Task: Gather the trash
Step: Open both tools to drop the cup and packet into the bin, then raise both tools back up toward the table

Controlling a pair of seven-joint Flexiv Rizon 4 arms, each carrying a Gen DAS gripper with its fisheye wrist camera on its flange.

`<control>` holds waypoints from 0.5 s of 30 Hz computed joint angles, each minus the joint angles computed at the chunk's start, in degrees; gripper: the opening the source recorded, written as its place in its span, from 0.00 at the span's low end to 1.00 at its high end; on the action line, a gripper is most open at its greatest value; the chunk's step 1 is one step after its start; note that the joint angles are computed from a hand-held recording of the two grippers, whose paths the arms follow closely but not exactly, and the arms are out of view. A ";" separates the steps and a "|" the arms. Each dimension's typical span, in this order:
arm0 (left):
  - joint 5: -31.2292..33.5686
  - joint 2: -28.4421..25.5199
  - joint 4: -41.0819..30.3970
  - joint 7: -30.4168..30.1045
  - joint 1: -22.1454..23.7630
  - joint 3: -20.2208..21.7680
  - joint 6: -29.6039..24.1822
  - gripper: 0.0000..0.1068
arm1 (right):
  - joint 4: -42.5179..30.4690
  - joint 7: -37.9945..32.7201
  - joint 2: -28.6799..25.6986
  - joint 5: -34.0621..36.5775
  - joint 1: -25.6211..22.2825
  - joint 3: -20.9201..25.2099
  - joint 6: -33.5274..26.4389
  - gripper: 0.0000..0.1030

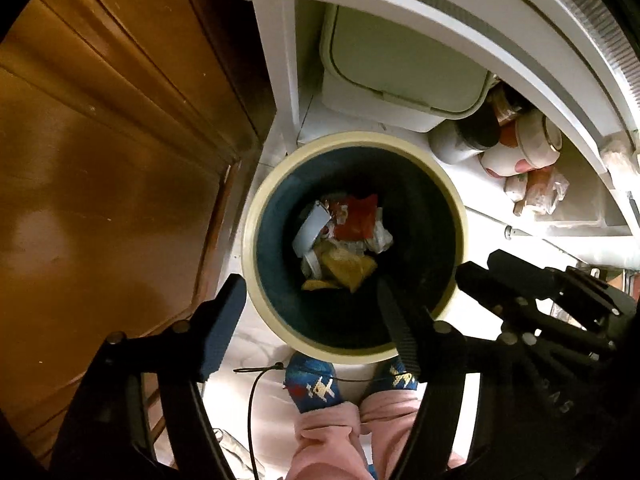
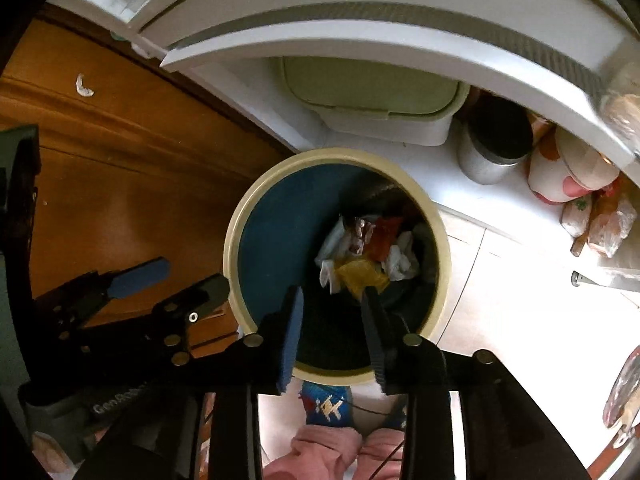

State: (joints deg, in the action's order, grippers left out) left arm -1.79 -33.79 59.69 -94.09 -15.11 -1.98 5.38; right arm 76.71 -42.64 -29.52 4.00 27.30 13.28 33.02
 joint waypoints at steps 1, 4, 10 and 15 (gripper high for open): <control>0.26 0.07 -0.10 0.18 -0.03 0.08 -0.05 0.62 | 0.09 0.23 0.25 -0.25 0.12 -0.12 -0.07 0.33; 0.81 0.12 -1.45 0.29 -0.35 0.12 -0.88 0.63 | -0.35 0.51 0.66 -0.86 0.20 -0.35 -1.14 0.33; 1.56 0.32 -6.78 0.95 -0.85 0.09 -5.92 0.63 | -0.88 1.97 2.29 -0.79 -0.04 -0.51 -3.66 0.33; 2.54 -0.98 -16.14 1.42 -1.59 0.28 -13.98 0.63 | -3.20 3.71 4.62 -1.09 0.10 -0.64 -8.91 0.33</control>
